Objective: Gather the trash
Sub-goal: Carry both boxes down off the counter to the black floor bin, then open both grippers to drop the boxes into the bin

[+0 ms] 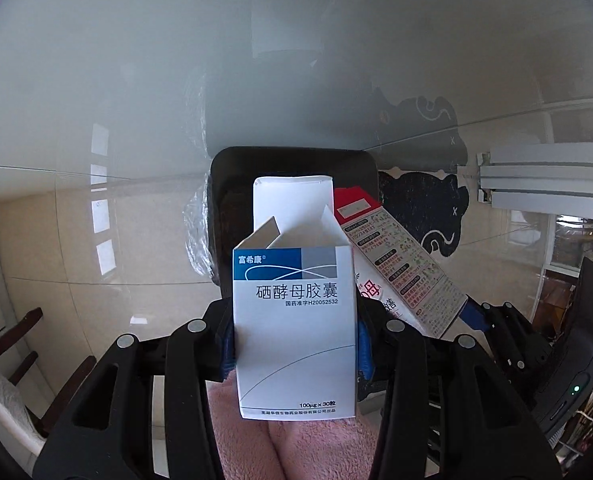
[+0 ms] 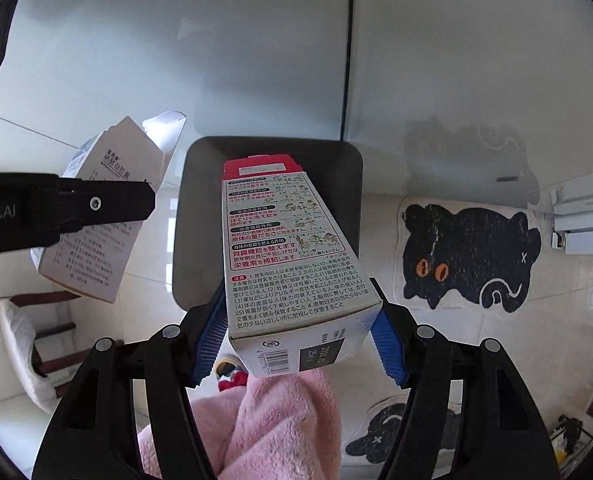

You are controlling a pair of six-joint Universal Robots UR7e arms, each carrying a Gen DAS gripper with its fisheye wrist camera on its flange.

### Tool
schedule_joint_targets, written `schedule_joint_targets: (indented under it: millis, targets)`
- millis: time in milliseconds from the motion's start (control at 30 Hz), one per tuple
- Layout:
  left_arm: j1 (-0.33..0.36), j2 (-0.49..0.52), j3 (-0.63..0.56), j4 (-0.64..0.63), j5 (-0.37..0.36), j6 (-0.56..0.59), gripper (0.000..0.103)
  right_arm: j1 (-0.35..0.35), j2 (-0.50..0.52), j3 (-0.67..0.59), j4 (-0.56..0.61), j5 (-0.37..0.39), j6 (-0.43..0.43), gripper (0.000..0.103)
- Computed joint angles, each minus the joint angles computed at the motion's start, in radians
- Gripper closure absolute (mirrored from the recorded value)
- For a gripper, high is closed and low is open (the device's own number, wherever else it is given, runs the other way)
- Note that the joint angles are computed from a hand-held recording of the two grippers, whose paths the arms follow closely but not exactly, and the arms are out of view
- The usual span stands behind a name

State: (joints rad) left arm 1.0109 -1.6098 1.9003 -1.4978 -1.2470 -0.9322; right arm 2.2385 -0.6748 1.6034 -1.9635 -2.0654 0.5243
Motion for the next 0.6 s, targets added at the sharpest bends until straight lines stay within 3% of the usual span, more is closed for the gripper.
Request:
schedule_joint_targets:
  millis: [100,167,367,600]
  targets:
    - [0.006,0.002,0.009,-0.007,-0.004,-0.009,0.037,-0.011,0.002,-0.01,0.008,0.019,0.004,0.031]
    - [-0.004,0.002,0.003,0.007,-0.005,-0.016,0.034,-0.008,0.006,-0.019,0.014,0.005,-0.001,0.017]
    - [-0.042,-0.009,-0.059,0.1,0.008,-0.06,0.025,0.013,-0.021,-0.052,0.073,0.0,-0.001,0.016]
    - [-0.207,-0.048,-0.225,0.295,0.064,-0.162,0.012,0.095,-0.091,-0.163,0.151,-0.013,0.0,0.007]
